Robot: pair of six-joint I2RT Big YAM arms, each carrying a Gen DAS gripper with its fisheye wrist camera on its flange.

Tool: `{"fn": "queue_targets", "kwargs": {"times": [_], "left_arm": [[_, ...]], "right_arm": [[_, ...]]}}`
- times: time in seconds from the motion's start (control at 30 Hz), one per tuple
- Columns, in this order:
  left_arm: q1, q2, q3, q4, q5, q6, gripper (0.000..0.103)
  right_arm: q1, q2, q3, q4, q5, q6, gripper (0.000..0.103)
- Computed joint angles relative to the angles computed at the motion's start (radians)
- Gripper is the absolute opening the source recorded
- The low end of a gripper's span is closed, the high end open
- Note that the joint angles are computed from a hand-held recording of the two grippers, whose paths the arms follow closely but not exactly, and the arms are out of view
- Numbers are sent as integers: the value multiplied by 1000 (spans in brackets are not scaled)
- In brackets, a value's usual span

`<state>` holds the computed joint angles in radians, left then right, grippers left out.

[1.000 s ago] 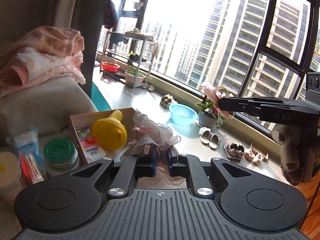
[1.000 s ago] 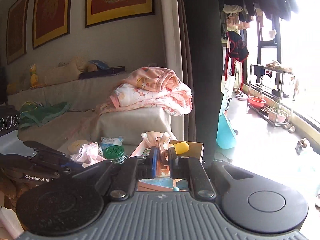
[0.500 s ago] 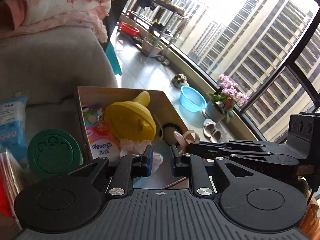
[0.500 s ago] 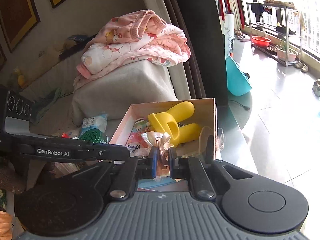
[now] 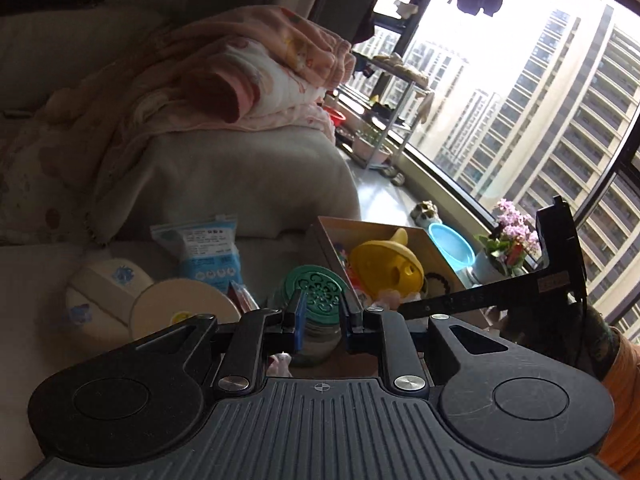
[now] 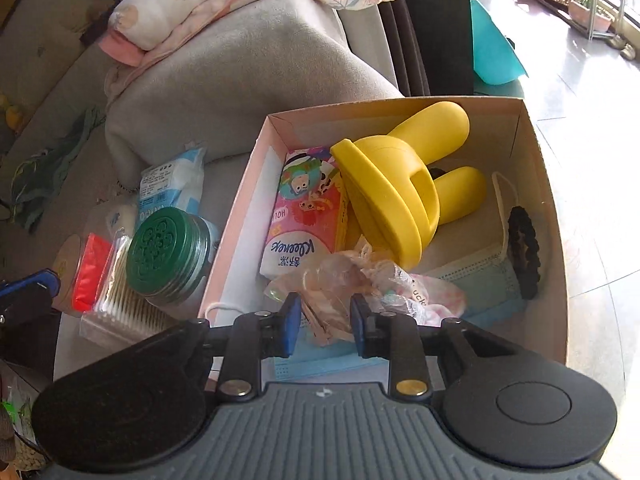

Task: Organize soft objects
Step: 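Drop scrunchie into pink box with left gripper while right gripper drops ribbon bow in, then move both grippers toward the beige round case and the blue packet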

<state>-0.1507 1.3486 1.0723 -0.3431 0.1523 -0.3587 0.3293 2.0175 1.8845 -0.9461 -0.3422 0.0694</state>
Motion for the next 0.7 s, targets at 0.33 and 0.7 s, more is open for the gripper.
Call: {"fn": "queue_targets", "kwargs": {"times": [0.33, 0.7], "left_arm": [[198, -125, -151, 45, -54, -18, 19], [315, 65, -167, 237, 77, -108, 19]], "right_arm": [[98, -272, -134, 278, 163, -49, 65], [235, -25, 238, 15, 54, -9, 78]]}}
